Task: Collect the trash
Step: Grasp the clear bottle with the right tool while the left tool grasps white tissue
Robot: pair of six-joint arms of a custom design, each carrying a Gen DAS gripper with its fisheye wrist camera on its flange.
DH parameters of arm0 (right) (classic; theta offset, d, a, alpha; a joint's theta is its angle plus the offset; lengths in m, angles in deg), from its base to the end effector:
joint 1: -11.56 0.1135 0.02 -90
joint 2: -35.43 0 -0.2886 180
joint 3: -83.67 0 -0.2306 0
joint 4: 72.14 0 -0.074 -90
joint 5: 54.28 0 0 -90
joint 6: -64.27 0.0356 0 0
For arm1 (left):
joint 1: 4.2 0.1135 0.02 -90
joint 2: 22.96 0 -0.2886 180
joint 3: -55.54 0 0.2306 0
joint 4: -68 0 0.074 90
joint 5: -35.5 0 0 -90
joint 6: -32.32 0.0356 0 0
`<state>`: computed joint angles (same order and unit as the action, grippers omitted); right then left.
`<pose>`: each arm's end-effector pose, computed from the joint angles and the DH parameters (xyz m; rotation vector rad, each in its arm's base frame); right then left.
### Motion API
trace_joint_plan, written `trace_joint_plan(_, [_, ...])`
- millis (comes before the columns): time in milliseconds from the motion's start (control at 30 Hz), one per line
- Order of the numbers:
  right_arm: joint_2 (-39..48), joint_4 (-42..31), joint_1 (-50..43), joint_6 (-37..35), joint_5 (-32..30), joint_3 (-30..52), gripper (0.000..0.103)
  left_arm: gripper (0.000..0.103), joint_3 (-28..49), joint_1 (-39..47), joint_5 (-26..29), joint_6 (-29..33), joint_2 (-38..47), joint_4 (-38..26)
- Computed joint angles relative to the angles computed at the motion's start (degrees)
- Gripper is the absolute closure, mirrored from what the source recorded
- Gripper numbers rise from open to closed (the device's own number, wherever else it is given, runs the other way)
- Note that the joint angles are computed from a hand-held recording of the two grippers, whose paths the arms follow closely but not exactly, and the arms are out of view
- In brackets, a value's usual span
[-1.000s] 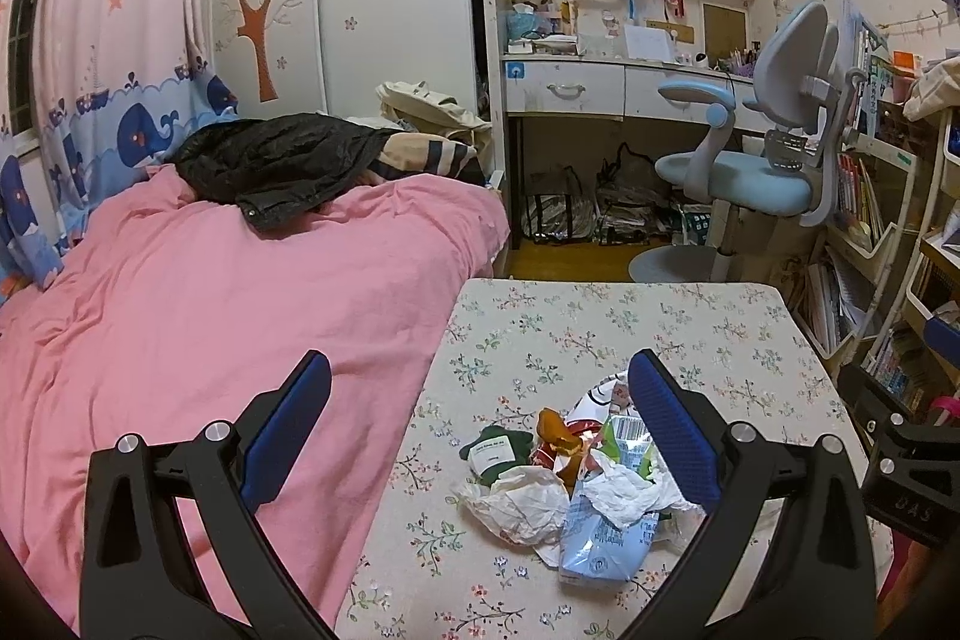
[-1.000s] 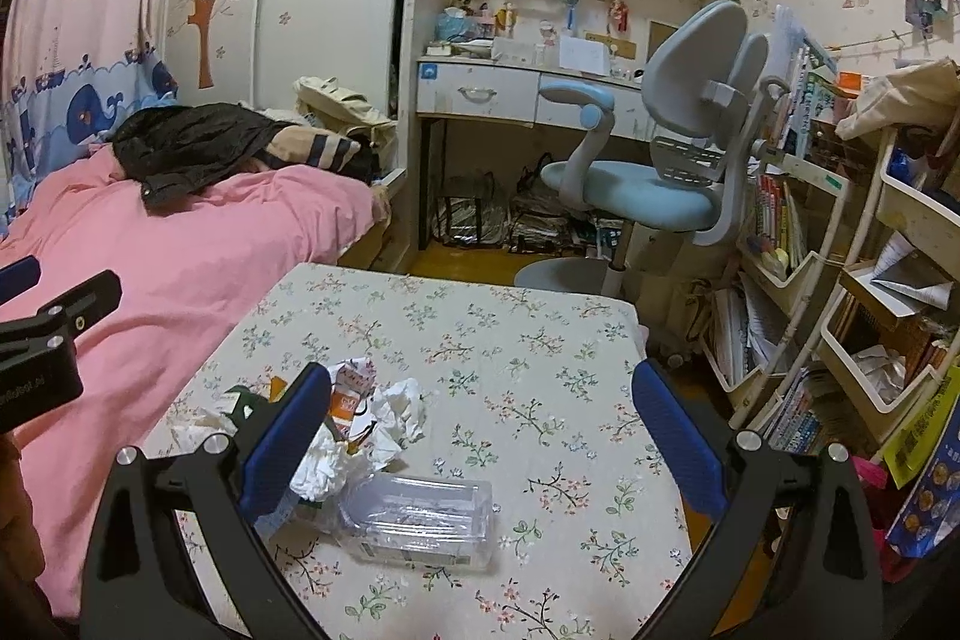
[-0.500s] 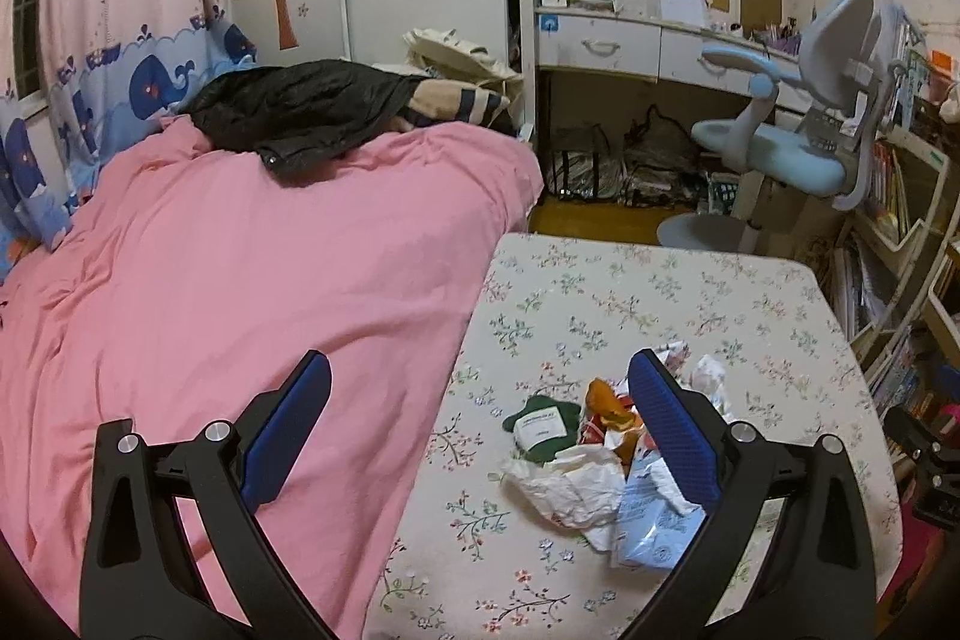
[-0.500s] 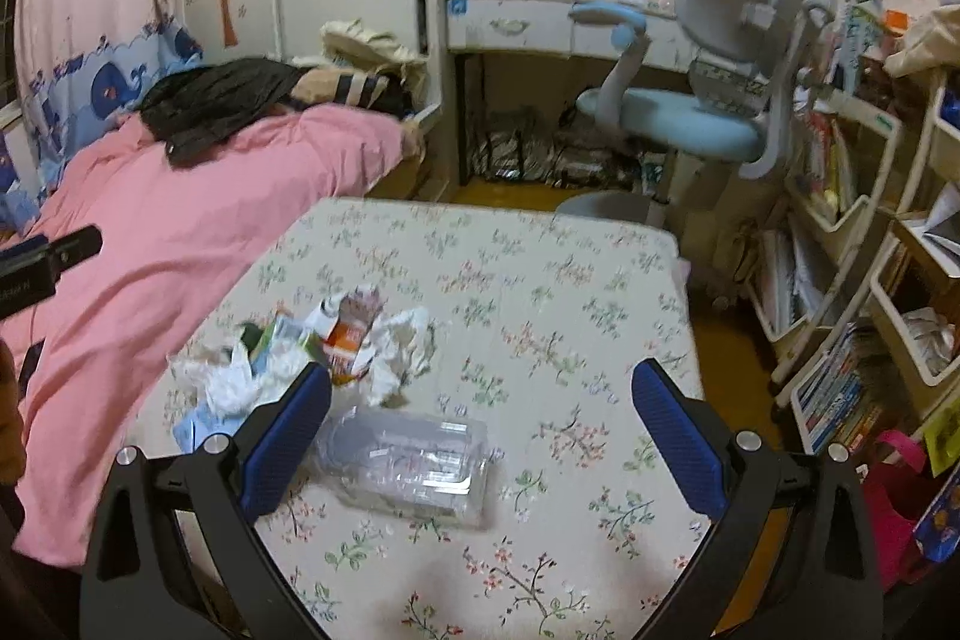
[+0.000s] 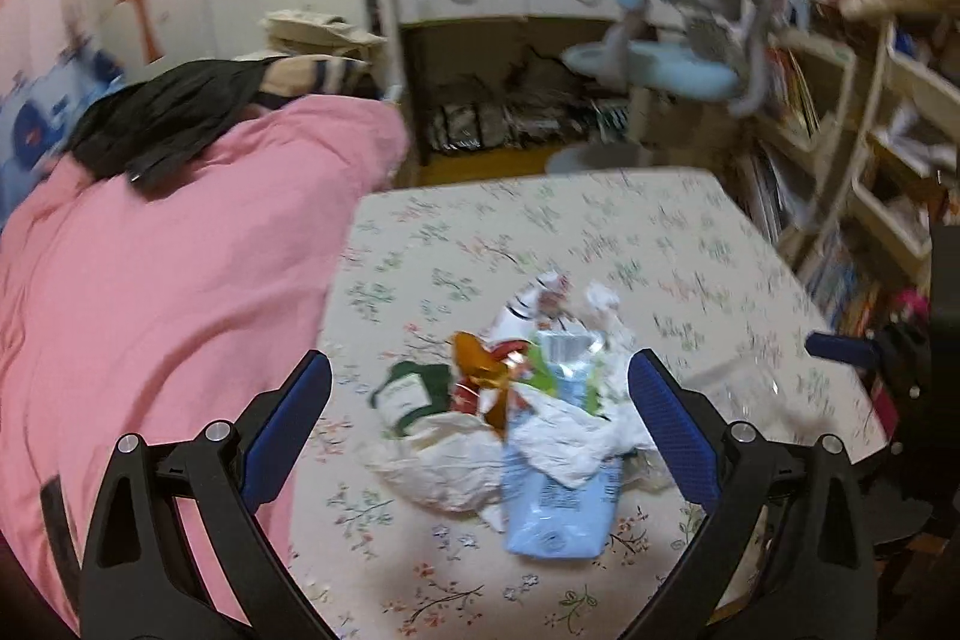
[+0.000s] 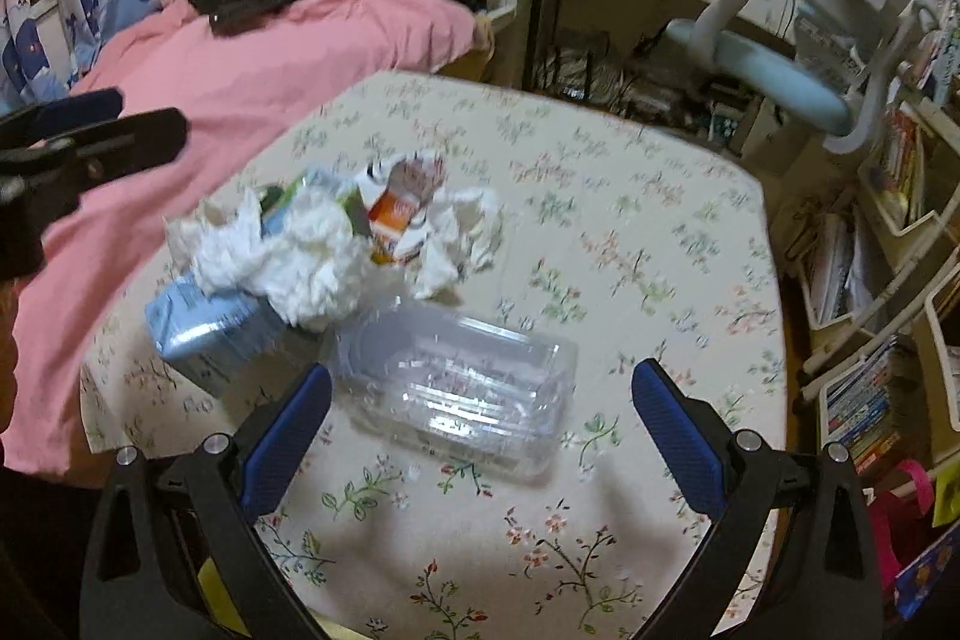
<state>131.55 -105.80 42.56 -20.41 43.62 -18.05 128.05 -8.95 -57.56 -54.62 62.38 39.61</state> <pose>0.2925 0.1700 0.2443 -0.4889 2.4117 0.1063 0.3029 -0.0233 0.2778 0.1282 2.2858 0.0458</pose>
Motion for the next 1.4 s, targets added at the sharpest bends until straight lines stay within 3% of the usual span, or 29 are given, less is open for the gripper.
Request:
trace_joint_plan(300, [0.35, -2.04, -4.36, 0.66, -5.43, 0.01, 0.006, 0.011, -0.82, -8.1, -3.65, 4.74, 4.59, 3.18])
trace_joint_plan(533, [1.5, -2.82, -4.95, 0.08, -6.2, 0.9, 0.006, 0.073, 2.05, -7.99, -2.58, 6.29, 10.03, -0.55])
trace_joint_plan(567, [1.73, -2.86, -5.01, 0.07, -6.38, 1.16, 0.006, 0.091, 2.05, -7.17, -0.38, 6.32, 9.82, -0.61])
trace_joint_plan(600, [1.97, -2.93, -4.98, 0.28, -6.82, 1.43, 0.006, 0.097, 2.73, -6.18, 2.2, 5.62, 9.61, -1.79])
trace_joint_plan(833, [3.89, -2.06, -2.37, 1.8, -5.49, 2.42, 0.006, 0.098, 2.94, 3.0, 14.81, -3.11, 4.74, -1.2])
trace_joint_plan(933, [4.11, -0.95, -1.5, 0.09, -3.65, 2.39, 0.006, 0.098, 2.15, 5.95, 17.13, -5.81, 3.19, 0.44])
trace_joint_plan(1000, [3.79, 0.41, -1.27, -3.46, -2.76, 2.59, 0.006, 0.098, 2.32, 7.36, 18.3, -7.05, 2.57, 0.6])
trace_joint_plan(1133, [3.7, 1.97, -2.61, -17.01, -7.57, 2.92, 0.006, 0.098, 2.61, 10.71, 23.11, -8.67, 1.24, 1.27])
trace_joint_plan(1200, [7.07, -3.43, -4.09, -21.92, -12.81, 7.32, 0.006, 0.098, 3.24, 11.15, 23.74, -8.31, 1.13, 0.73])
trace_joint_plan(1400, [17.07, -16.45, -3.97, -34.14, -12.99, 20.47, 0.006, 0.098, 4.63, 10.77, 23.56, -7.84, 1.17, -0.7])
